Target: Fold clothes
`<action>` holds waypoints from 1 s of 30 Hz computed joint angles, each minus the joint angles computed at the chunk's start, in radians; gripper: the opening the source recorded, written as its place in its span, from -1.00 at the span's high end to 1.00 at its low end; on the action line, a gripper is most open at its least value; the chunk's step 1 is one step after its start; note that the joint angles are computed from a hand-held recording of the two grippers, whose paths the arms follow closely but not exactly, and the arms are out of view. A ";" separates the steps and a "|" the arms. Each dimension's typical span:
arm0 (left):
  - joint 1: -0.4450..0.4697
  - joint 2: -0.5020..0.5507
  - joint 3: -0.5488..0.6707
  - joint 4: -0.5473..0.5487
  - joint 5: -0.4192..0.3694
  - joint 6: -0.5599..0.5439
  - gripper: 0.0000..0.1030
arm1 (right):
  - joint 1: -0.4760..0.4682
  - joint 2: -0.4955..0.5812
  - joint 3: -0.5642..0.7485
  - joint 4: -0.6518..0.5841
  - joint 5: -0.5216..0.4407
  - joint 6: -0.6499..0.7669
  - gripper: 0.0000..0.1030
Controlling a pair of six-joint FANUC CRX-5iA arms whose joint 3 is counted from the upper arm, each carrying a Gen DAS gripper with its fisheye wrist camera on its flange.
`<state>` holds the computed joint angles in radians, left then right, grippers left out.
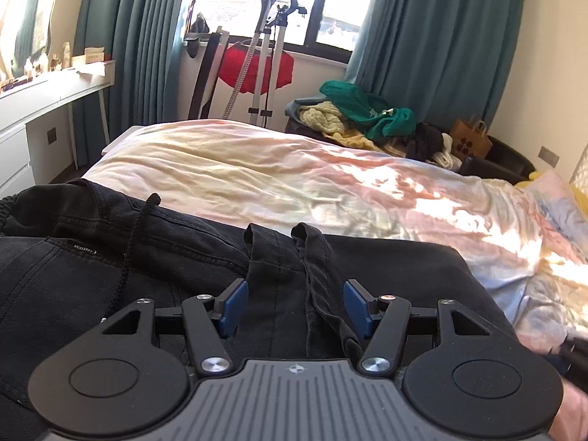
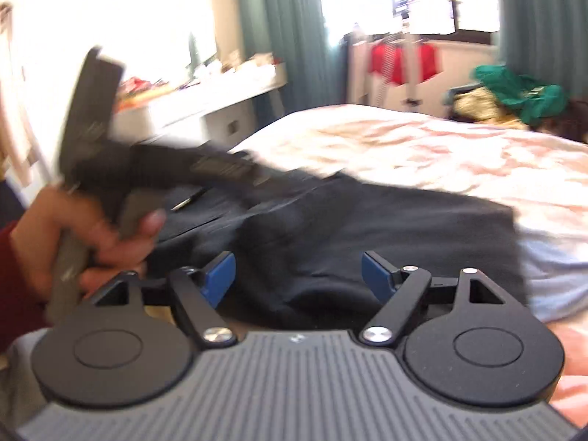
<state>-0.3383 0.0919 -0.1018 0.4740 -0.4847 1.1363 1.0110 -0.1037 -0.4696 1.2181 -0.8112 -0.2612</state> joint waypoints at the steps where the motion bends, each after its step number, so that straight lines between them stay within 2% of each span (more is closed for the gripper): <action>1: -0.007 -0.001 0.005 -0.038 -0.001 0.016 -0.17 | -0.003 -0.007 -0.013 0.011 -0.045 -0.058 -0.52; 4: -0.030 0.011 0.063 -0.263 -0.039 0.185 -0.17 | -0.031 -0.014 -0.029 0.004 -0.112 -0.172 -0.50; 6: -0.045 0.024 0.100 -0.384 -0.070 0.284 -0.19 | -0.041 -0.007 -0.031 -0.008 -0.129 -0.195 -0.50; 7: -0.049 0.033 0.116 -0.432 -0.085 0.321 -0.28 | -0.047 -0.004 -0.032 -0.016 -0.133 -0.203 -0.50; 9: -0.053 0.047 0.137 -0.492 -0.106 0.364 -0.32 | -0.058 0.004 -0.033 -0.041 -0.134 -0.210 -0.47; 10: -0.054 0.049 0.140 -0.502 -0.107 0.370 -0.33 | -0.060 0.008 -0.031 -0.069 -0.124 -0.196 -0.39; 14: -0.062 0.054 0.147 -0.547 -0.107 0.403 -0.34 | -0.072 0.040 -0.022 -0.127 -0.110 -0.168 -0.34; 19: -0.067 0.043 0.129 -0.575 -0.076 0.432 -0.33 | -0.092 0.038 -0.035 -0.105 -0.080 -0.203 -0.33; 25: -0.043 0.002 0.078 -0.504 -0.042 0.386 -0.35 | -0.092 0.033 -0.038 -0.103 -0.078 -0.207 -0.32; 27: -0.030 -0.025 0.058 -0.478 -0.043 0.374 -0.51 | -0.092 0.032 -0.037 -0.103 -0.080 -0.202 -0.32; 30: -0.001 -0.065 0.041 -0.431 -0.079 0.331 -0.55 | -0.090 0.031 -0.035 -0.103 -0.084 -0.196 -0.32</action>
<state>-0.3394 0.0269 -0.0607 0.0434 -0.5642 1.4676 0.9208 -0.0726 -0.5049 1.1148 -0.8953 -0.4569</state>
